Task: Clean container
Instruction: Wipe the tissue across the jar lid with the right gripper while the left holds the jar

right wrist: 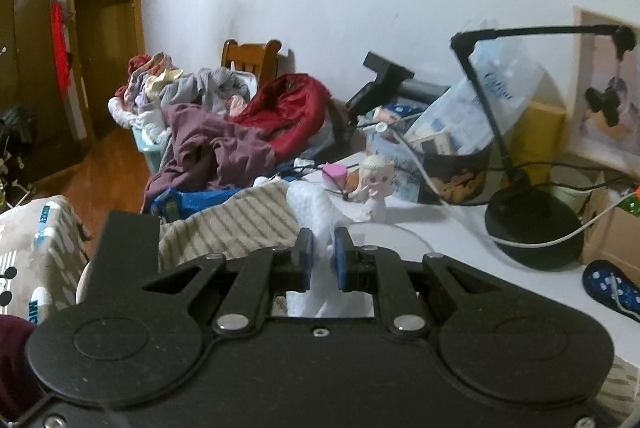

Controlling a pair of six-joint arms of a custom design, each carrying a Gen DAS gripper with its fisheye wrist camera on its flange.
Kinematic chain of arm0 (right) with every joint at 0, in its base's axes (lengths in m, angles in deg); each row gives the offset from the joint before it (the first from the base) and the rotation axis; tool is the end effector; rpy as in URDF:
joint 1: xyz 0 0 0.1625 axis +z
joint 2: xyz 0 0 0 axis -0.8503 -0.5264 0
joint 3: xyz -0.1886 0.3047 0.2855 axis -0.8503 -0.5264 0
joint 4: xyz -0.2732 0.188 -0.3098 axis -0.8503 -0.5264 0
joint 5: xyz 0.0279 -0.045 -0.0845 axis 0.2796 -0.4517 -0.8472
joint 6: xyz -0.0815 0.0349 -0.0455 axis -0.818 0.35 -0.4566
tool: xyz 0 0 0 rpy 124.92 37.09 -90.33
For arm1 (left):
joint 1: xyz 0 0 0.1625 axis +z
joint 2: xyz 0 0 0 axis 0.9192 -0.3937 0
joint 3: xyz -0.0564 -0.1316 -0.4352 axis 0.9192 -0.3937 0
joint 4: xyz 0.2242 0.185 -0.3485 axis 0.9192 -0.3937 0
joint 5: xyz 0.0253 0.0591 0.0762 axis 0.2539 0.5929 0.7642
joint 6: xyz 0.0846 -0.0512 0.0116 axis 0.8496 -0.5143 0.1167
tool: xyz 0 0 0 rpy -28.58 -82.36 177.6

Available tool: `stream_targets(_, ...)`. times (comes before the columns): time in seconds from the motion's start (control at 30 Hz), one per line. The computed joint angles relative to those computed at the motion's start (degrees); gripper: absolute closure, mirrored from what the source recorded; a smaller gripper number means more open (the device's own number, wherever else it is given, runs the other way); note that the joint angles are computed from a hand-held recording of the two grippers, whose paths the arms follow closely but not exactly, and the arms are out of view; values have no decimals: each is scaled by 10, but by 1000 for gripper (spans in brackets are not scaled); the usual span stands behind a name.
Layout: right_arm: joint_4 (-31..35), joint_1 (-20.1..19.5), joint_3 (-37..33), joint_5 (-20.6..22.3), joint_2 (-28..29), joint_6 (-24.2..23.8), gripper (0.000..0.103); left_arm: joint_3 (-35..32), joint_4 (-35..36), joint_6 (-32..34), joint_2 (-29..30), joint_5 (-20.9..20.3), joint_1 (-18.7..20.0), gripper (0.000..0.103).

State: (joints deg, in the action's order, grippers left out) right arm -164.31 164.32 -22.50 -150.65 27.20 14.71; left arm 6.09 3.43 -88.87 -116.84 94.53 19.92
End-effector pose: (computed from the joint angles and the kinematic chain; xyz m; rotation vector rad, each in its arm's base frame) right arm 0.3657 -0.7961 -0.0993 1.4333 -2.4163 0.9138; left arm 0.0993 -0.7779 0.2314 0.9221 2.2526 -1.2047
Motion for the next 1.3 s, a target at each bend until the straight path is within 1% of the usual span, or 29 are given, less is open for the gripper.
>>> stream_targets(0.23,23,2,-40,1,22,-7,92,-7,2,6,5,-4,-1,17)
stream_targets(0.3,27,3,-55,-2,30,-12,92,1,-3,6,1,-5,-2,17)
stream_targets(0.73,29,-5,-111,-3,59,3,92,5,-6,10,1,-8,-4,17)
stream_targets(1.0,-1,-13,-111,-3,61,16,92,10,-9,10,-2,-11,-6,17)
stream_targets(1.1,-13,-17,-105,0,58,25,92,12,-11,11,-2,-12,-6,17)
stream_targets(1.3,-39,-21,-90,0,53,28,91,11,-10,11,-2,-11,-6,17)
